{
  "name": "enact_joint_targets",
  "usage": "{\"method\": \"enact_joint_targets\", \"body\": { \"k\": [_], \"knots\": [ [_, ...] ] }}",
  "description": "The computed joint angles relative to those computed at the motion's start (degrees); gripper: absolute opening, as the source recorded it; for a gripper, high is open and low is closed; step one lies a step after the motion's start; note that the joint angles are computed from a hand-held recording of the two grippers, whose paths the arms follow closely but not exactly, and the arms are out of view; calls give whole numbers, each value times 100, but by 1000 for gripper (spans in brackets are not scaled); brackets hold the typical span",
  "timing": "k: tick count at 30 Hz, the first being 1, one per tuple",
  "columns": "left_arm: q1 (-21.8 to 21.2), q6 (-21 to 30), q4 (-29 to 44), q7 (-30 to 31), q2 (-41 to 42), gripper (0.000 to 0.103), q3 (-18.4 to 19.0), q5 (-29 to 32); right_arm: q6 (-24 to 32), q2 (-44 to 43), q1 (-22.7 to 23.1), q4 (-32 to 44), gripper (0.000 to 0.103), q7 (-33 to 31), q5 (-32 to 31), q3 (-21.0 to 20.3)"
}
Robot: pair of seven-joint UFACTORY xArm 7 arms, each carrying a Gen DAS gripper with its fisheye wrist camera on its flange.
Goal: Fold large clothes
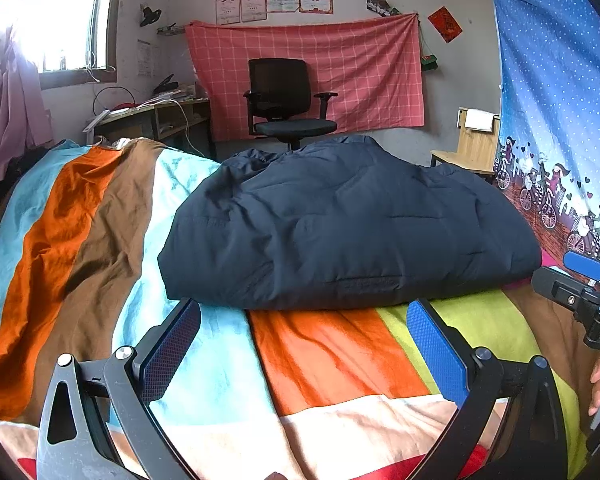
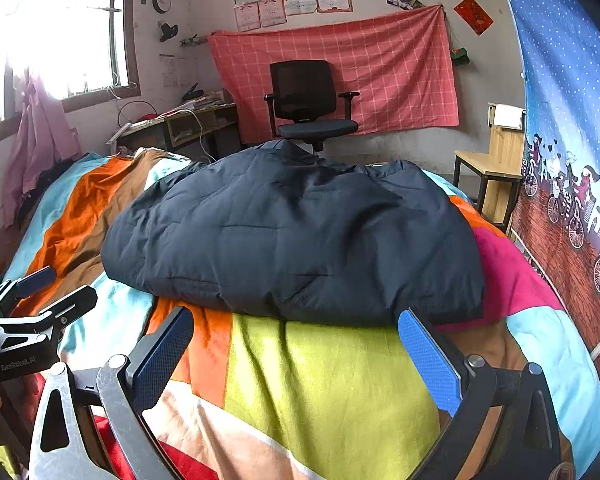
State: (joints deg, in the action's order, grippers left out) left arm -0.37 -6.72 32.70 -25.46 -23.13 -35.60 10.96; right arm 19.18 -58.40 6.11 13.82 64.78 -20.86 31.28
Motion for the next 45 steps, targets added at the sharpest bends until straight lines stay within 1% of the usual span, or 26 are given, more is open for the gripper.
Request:
{"method": "enact_joint_targets", "body": {
  "k": [3, 4, 7, 13, 25, 30, 45],
  "knots": [
    [13, 10, 2, -14, -15, 101, -16, 6, 18, 11, 14, 10, 103, 3, 8, -9],
    [95, -18, 2, -36, -24, 101, -96, 13, 14, 3, 12, 6, 103, -1, 1, -14],
    [36, -19, -4, -22, -10, 101, -35, 11, 1, 2, 5, 5, 103, -2, -5, -14],
    [77, -16, -2, -33, -21, 101, -76, 14, 19, 15, 12, 17, 103, 6, 0, -13],
    [-33, 3, -5, -25, -5, 101, 15, 2, 18, 17, 2, 26, 103, 27, -6, 1],
    [19, -3, -5, -53, -26, 101, -40, 6, 24, 13, 18, 19, 103, 24, -5, -11],
    [24, -7, -6, -48, -22, 101, -48, 7, 32, 33, 15, 37, 103, 36, -7, -2]
  ]
}}
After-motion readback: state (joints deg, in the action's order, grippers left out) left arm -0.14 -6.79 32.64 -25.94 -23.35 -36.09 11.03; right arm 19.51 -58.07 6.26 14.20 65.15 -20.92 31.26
